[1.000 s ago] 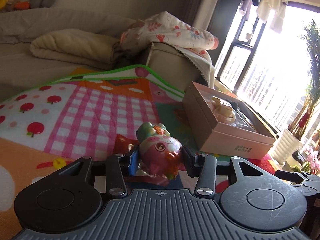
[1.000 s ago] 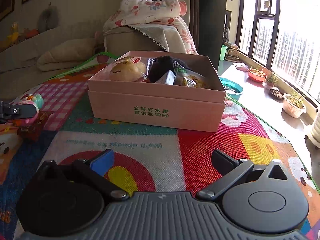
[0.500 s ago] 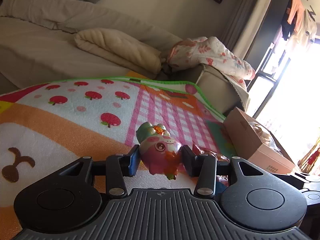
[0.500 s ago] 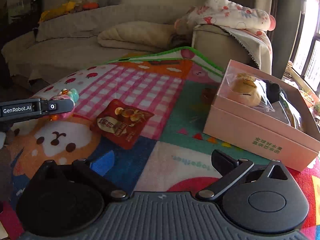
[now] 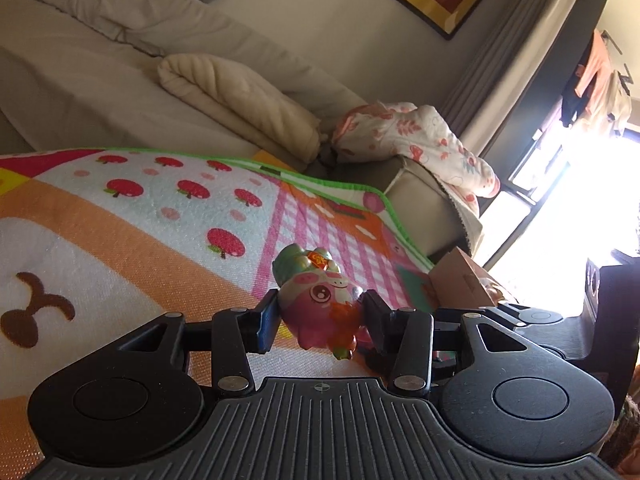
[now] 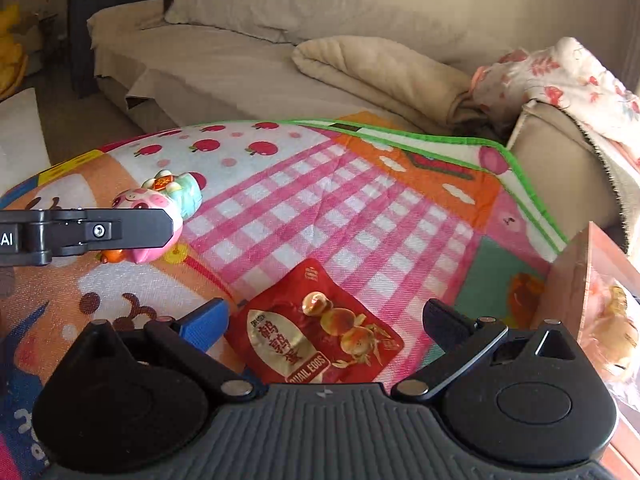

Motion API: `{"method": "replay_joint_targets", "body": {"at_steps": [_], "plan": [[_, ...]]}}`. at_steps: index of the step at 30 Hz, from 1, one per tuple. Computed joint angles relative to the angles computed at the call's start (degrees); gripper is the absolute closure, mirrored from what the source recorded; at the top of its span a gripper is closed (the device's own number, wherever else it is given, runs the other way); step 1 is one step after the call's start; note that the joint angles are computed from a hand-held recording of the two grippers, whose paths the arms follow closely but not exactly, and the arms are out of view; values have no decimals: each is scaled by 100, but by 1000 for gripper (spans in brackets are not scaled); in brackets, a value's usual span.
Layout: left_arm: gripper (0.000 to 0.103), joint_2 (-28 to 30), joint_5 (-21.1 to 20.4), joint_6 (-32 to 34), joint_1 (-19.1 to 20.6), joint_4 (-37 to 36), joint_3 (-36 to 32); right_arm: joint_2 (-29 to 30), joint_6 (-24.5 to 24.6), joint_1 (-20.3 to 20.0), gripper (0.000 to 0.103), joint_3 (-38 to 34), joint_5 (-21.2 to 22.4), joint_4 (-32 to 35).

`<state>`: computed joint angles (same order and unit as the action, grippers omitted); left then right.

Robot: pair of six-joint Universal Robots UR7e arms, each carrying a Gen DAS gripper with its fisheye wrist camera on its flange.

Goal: Organize objects
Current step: 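Grasp the pink pig toy with the left gripper and lift it, then grasp the red quail-eggs packet with the right gripper while the left carries the pig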

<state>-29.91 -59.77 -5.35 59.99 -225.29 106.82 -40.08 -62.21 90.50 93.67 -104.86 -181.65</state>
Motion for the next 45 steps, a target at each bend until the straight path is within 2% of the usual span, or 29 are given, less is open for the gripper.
{"method": "replay_joint_targets", "body": {"at_steps": [2, 5, 9, 11, 15, 19, 22, 23, 25, 27, 28, 32, 37, 39, 45], "plan": [[54, -9, -39, -58, 22, -4, 4, -15, 62, -23, 0, -74, 56, 414], [54, -2, -52, -70, 28, -19, -8, -171, 140, -69, 0, 119, 232, 666], [54, -4, -43, -115, 30, -19, 0, -623, -236, -190, 0, 614, 766, 1054], [54, -5, -28, -136, 28, -19, -3, -719, -383, -198, 0, 816, 841, 831], [54, -5, -5, -146, 24, 2, -10, -570, -52, -141, 0, 773, 635, 283], [54, -3, -4, -149, 24, 16, -23, -169, 782, -55, 0, 267, 87, 168], [54, -4, -3, -148, 25, 23, -27, -69, 909, -55, 0, 207, 10, 93], [54, -4, -3, -148, 25, 23, -27, -74, 871, -56, 2, 261, 22, 2], [54, -1, 3, -140, 30, 29, -31, -162, 774, -63, 19, 373, 107, 45], [54, 2, 26, -126, 29, 25, -25, -280, 790, -59, 29, 466, 141, 150], [54, 9, 48, -110, 23, 18, -27, -344, 824, -56, 29, 520, 130, 159], [54, -6, 109, -20, -10, 202, -47, -688, 857, -134, 30, 928, 303, -220], [54, -52, 286, 288, -148, 718, -74, -1495, 999, -416, 30, 1722, 643, -588], [54, -71, 276, 409, -243, 1008, -59, -1797, 931, -562, 30, 2105, 653, -1026], [54, 51, -185, 785, -574, 1942, -332, -2342, 544, -1117, 29, 3038, 846, -2648]]}}
